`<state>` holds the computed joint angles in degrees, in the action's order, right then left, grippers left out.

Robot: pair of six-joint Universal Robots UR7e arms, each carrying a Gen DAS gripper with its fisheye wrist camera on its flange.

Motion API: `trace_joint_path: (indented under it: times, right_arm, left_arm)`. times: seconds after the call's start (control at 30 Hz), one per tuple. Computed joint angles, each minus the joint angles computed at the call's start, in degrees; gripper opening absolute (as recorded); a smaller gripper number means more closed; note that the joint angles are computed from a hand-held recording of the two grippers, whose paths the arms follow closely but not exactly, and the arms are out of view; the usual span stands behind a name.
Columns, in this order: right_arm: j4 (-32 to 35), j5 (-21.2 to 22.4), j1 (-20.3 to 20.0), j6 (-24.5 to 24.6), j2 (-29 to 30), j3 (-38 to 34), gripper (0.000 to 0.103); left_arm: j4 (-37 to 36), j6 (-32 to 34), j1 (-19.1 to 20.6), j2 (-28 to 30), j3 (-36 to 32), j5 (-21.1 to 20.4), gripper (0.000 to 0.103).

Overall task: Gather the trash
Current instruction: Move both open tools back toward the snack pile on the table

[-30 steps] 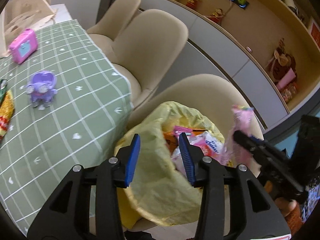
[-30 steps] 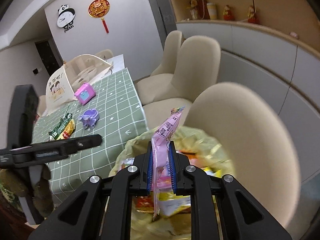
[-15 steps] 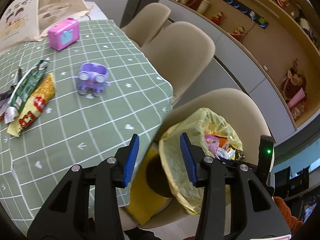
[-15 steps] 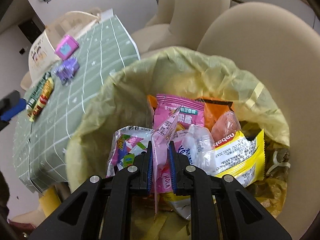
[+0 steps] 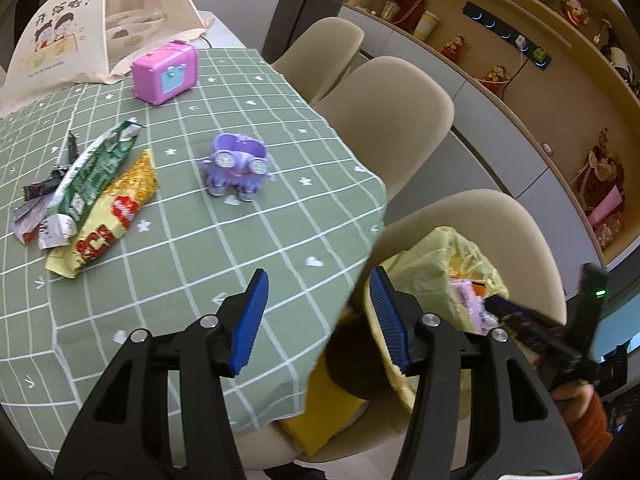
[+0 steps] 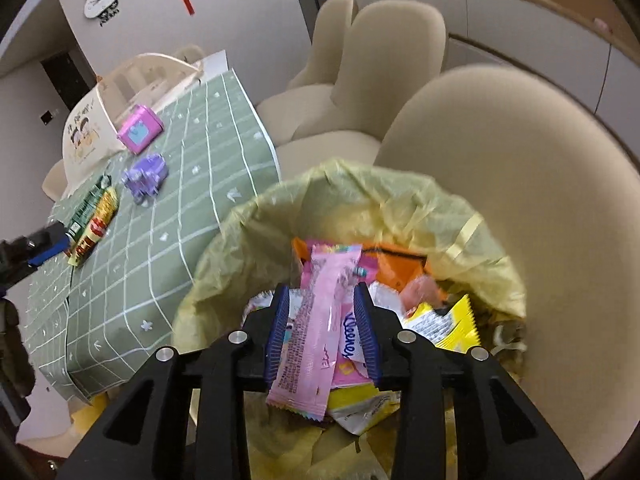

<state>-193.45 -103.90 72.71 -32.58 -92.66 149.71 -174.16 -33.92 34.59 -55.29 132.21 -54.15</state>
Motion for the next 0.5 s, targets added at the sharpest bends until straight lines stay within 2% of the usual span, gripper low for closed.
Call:
trace_joint_path:
  times: [0.23,0.4,0.5]
  right_arm:
    - [0.8,3.3,6.1,0.9,-0.6,-0.5,0.032]
    - [-0.1,2.5,12.7,1.3,7.4,-3.3,0.032]
    - [-0.2,1.2,16.6,2.0,14.6,-6.4,0.032]
  left_arm:
    - [0.0,-1.0,2.3,-4.3,3.4,4.0,0.05]
    - [0.5,-2.6,4.4,-10.1,6.8,7.7,0.05]
    - [1.6,-3.0,5.6,-14.1,8.5,9.4,0.05]
